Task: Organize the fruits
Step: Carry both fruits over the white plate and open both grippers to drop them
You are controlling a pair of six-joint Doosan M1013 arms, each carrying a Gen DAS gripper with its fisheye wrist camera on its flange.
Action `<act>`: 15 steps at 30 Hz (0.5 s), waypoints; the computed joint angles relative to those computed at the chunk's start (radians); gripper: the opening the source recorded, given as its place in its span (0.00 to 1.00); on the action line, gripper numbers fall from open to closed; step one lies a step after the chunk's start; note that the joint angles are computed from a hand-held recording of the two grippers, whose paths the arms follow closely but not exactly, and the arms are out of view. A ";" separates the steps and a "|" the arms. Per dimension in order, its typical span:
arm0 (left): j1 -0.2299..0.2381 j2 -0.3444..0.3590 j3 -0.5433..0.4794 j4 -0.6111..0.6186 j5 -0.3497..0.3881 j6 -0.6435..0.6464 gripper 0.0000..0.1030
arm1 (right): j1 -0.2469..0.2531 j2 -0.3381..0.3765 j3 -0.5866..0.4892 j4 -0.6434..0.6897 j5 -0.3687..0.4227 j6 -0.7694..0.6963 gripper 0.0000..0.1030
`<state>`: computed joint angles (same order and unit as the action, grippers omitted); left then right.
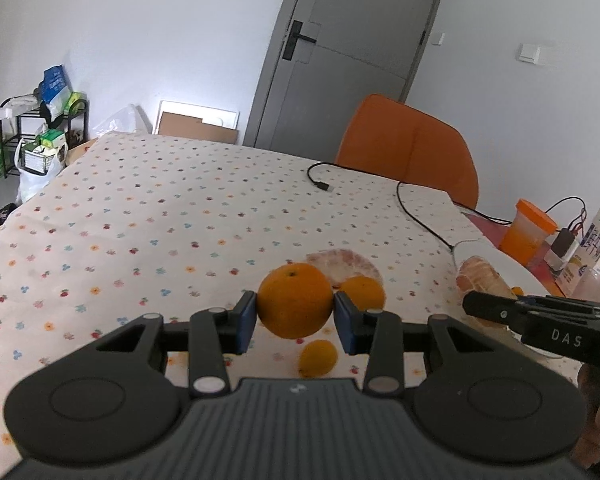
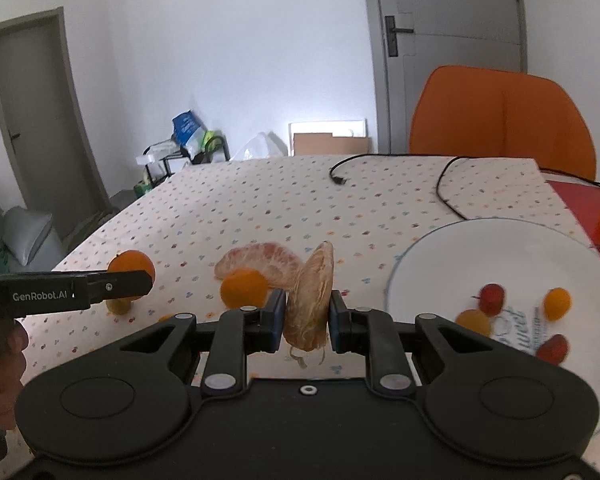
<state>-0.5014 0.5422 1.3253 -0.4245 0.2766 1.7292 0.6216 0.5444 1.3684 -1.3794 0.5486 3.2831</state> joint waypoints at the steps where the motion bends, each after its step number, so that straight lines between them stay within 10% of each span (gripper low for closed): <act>1: -0.002 0.000 0.000 -0.012 0.000 0.014 0.39 | 0.001 -0.006 0.009 -0.012 0.006 0.015 0.20; 15: -0.038 0.010 -0.025 -0.163 0.020 0.206 0.39 | 0.005 -0.064 0.109 -0.103 0.103 0.170 0.20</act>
